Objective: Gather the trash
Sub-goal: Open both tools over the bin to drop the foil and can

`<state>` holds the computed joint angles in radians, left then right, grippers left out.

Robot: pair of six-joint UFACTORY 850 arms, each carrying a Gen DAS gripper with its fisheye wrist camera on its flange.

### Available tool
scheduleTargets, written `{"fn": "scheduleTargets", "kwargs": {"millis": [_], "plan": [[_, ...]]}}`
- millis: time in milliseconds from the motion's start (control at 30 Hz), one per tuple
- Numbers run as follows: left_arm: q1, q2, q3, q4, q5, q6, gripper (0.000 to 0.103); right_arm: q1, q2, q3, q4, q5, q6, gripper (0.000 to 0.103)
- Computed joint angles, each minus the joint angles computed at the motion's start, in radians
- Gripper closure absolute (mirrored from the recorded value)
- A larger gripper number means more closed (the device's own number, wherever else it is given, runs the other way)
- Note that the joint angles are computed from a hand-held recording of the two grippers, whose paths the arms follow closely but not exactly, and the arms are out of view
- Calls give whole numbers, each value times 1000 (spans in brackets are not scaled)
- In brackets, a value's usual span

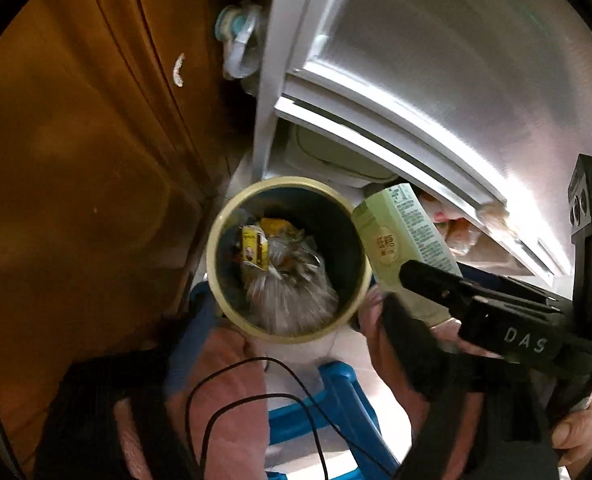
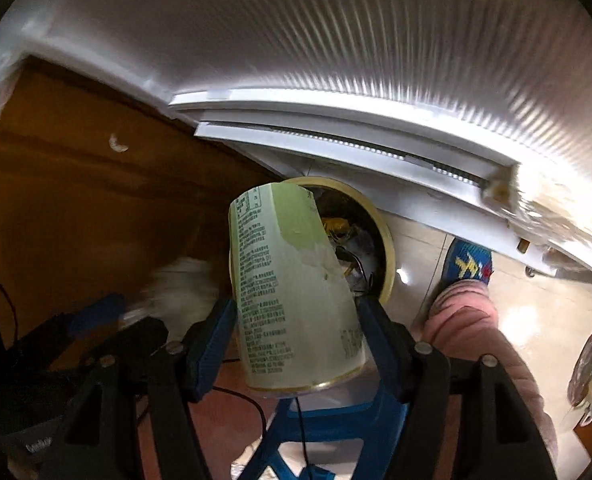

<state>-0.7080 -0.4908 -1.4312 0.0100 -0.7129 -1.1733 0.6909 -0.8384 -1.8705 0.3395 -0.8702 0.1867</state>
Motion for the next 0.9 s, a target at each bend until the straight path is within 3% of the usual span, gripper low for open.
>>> {"fn": "scheduleTargets", "kwargs": {"millis": [367,900], "plan": [[0,32,26,42,-30,-50,5,-2,4,-5,-13,28,-10,37],[-83,89,-77,245,-159,-178,3,25,237,154,-35,149,4,37]]}}
